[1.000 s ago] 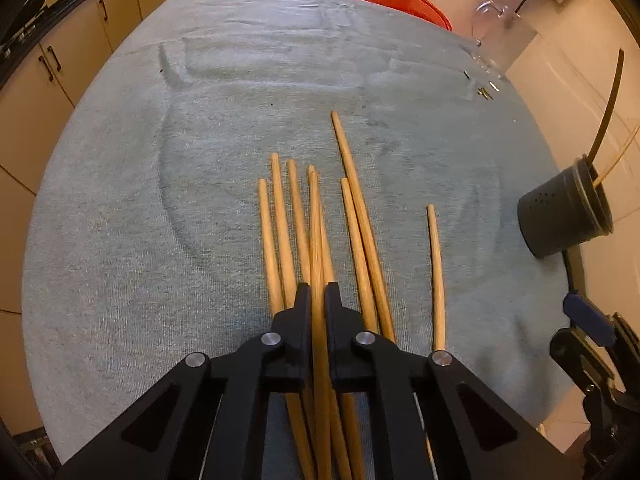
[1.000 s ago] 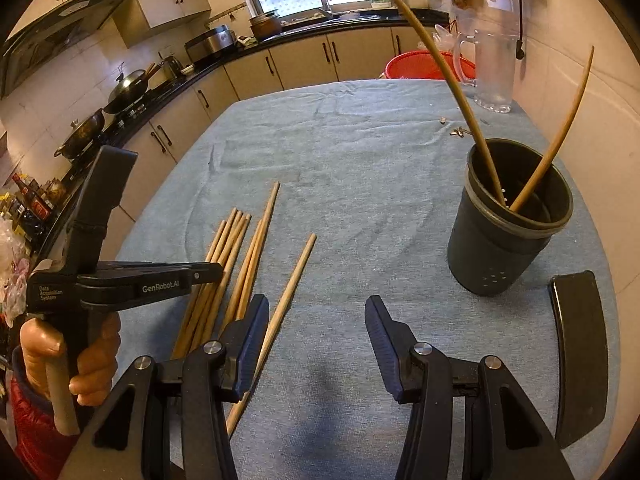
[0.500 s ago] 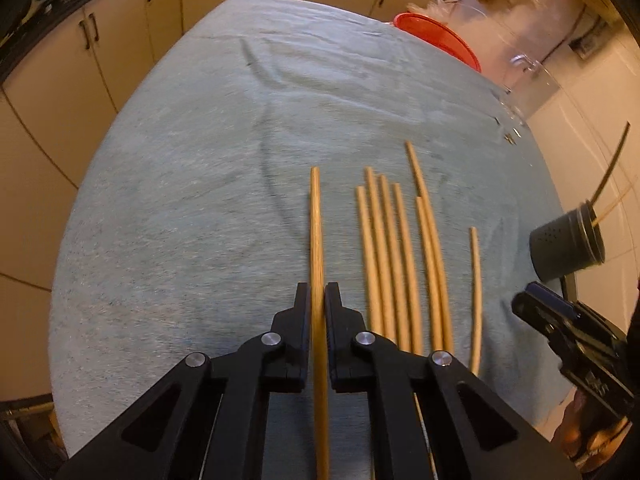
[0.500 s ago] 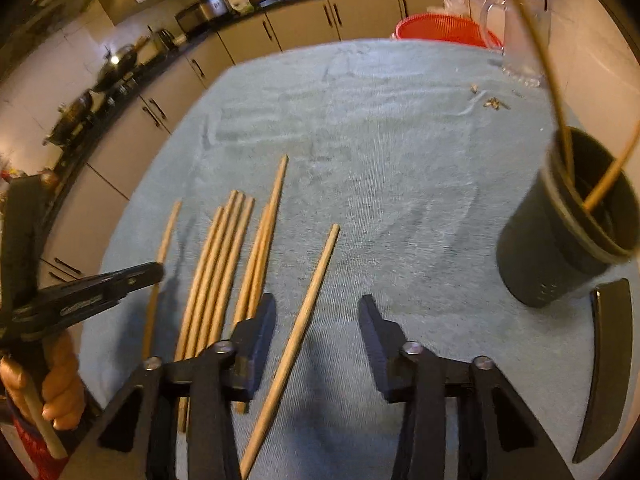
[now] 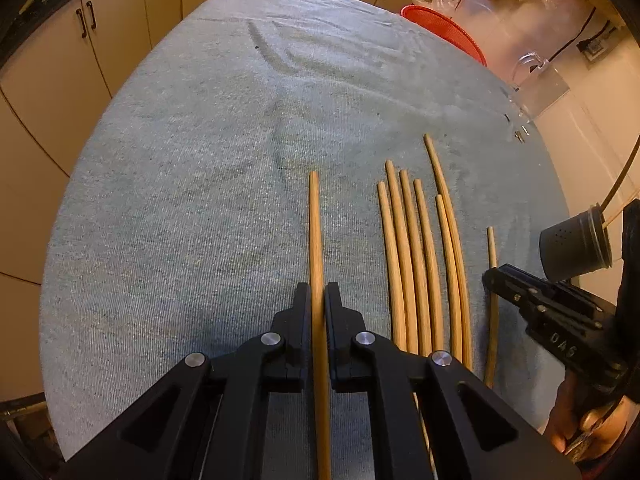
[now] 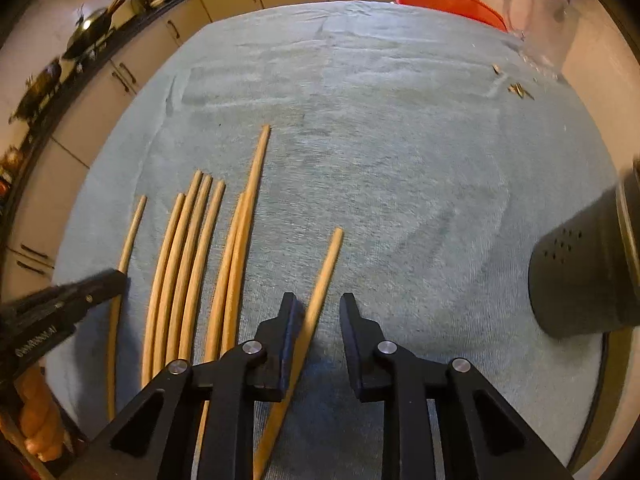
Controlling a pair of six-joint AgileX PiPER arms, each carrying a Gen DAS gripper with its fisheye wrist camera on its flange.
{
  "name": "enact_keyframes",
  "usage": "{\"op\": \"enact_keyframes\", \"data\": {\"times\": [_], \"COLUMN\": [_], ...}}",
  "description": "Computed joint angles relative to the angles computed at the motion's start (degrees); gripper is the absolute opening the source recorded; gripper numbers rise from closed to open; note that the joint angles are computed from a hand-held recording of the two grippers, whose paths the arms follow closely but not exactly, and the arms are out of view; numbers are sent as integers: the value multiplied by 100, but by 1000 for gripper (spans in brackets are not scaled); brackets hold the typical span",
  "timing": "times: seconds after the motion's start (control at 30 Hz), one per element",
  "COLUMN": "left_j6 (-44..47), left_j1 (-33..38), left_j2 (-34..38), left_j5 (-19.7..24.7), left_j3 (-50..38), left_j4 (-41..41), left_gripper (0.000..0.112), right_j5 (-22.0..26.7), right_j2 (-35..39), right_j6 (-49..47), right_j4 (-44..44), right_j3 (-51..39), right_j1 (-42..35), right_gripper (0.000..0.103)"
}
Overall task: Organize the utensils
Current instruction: 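Grasp another chopstick with the left gripper while the right gripper grasps one, then lift both chopsticks upright and carry them over the black cup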
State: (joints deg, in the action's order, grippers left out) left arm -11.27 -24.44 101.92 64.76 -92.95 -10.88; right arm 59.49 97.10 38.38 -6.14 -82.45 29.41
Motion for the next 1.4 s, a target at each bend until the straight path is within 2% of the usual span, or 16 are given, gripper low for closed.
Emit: {"op": "enact_keyframes", "data": {"times": [0.07, 0.17, 0.37, 0.57, 0.67, 0.83, 0.97, 1.23, 1.4], "left_j6": [-1, -84, -244, -547, -763, -1125, -1414, -1638, -1677], "left_j1": [-46, -100, -193, -400, -582, -1010, -1308, -1567, -1624], "left_j2": [23, 50, -459, -1130, -1494, -1945, -2128, -2376, -2543], "left_j5": [18, 54, -362, -579, -660, -621, -532, -372, -359], "left_j3": [-44, -115, 255, 370, 463, 470, 429, 451, 516], "left_j4": [83, 204, 319, 555, 736, 1246, 1559, 1798, 1844], "left_gripper": [7, 7, 7, 7, 7, 7, 7, 7, 7], "right_j5": [246, 142, -939, -1563, -1652, -1429, -986, -289, -149], "right_j2": [204, 220, -607, -1618, -2163, -2708, -3065, -3383, -3536], "right_j6": [19, -157, -196, 470, 1334, 2658, 3526, 4085, 4209], "right_j4": [-263, -124, 222, -560, -1518, -2887, -3818, -4378, -4573], "right_j3": [-280, -310, 449, 1011, 1336, 1594, 1761, 1758, 1807], "right_j1": [178, 123, -40, 285, 740, 1532, 2214, 2966, 3172], "right_gripper": [12, 7, 7, 7, 7, 7, 7, 7, 7]}}
